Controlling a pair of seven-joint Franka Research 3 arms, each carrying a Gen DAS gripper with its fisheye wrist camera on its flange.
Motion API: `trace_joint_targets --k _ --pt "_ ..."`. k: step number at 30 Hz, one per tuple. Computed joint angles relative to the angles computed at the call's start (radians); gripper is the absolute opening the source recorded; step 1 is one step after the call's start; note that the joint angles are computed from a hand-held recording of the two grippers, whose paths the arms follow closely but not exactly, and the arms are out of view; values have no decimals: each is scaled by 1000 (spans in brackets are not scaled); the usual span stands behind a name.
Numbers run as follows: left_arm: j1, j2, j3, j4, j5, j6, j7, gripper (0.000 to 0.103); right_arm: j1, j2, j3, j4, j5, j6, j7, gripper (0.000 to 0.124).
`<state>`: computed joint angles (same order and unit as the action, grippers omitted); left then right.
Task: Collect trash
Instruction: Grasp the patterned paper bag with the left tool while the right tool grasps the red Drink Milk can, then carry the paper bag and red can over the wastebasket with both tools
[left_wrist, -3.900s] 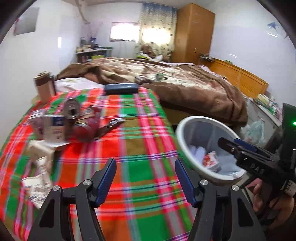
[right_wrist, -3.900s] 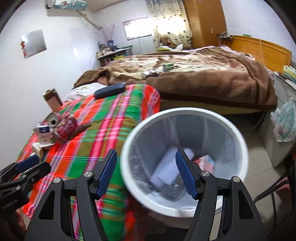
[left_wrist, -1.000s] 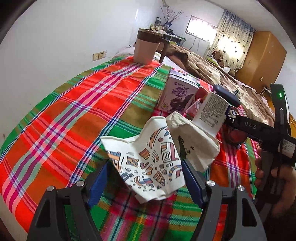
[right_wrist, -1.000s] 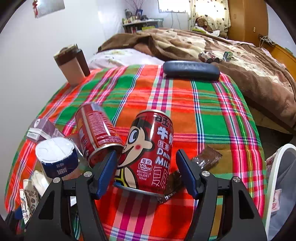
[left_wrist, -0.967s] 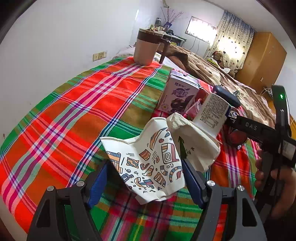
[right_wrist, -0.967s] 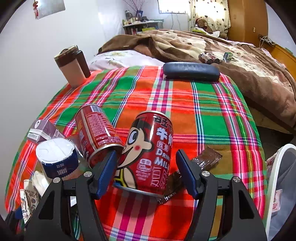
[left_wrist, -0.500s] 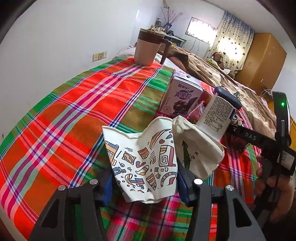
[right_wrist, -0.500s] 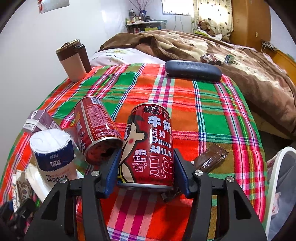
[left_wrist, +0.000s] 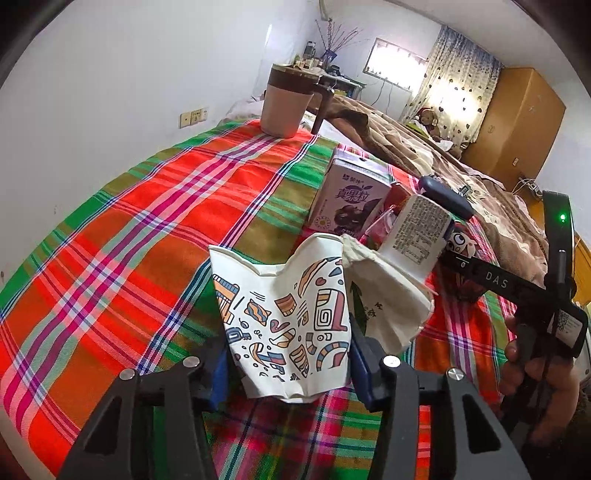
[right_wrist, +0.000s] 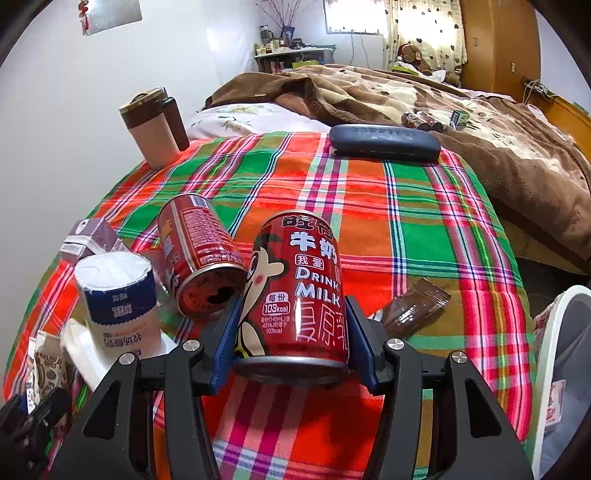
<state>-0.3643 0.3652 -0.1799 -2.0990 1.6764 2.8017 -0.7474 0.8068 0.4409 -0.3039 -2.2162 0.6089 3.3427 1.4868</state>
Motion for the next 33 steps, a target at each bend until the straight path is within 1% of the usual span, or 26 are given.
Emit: trace_joint_targets --k 2,3,5,6,9,12,15,17,22,27,30,33 --pt "-2 -8 -1 -4 4 -7 2 53 -13 -15 15 -17 -1 17 -4 54" --pt "-5 -15 -3 -8 -2 -14 8 53 -30 -24 34 -27 -1 28 -7 54" --pt "-9 -29 -6 -14 9 -21 6 53 -88 -45 95 -46 -8 55 -18 54" --pt "-11 -34 -9 -15 7 -28 12 53 -105 -52 114 -55 -5 67 -26 54" --pt "-18 -50 -17 -18 3 -39 26 53 -226 -83 236 -93 -37 107 -25 54" --pt "-25 -61 -24 -19 -1 -54 38 53 -358 -110 359 -139 -118 134 9 54" --pt "-34 -65 -29 -17 -5 -58 45 53 -434 -131 422 -182 -186 175 54 54" --pt "-41 -62 -34 -9 -10 -56 58 53 -508 -149 474 -213 -267 195 119 54" --pt "-61 -54 -39 17 -22 -62 94 53 -556 -192 487 -284 -373 245 221 54" --pt "-86 -26 -40 65 -35 -49 145 53 -560 -239 459 -351 -422 281 278 54" --pt "-107 -3 -39 103 -52 -43 187 53 -556 -267 438 -393 -425 305 291 54" --pt "-133 27 -37 152 -72 -35 239 53 -567 -296 420 -432 -442 324 317 54"
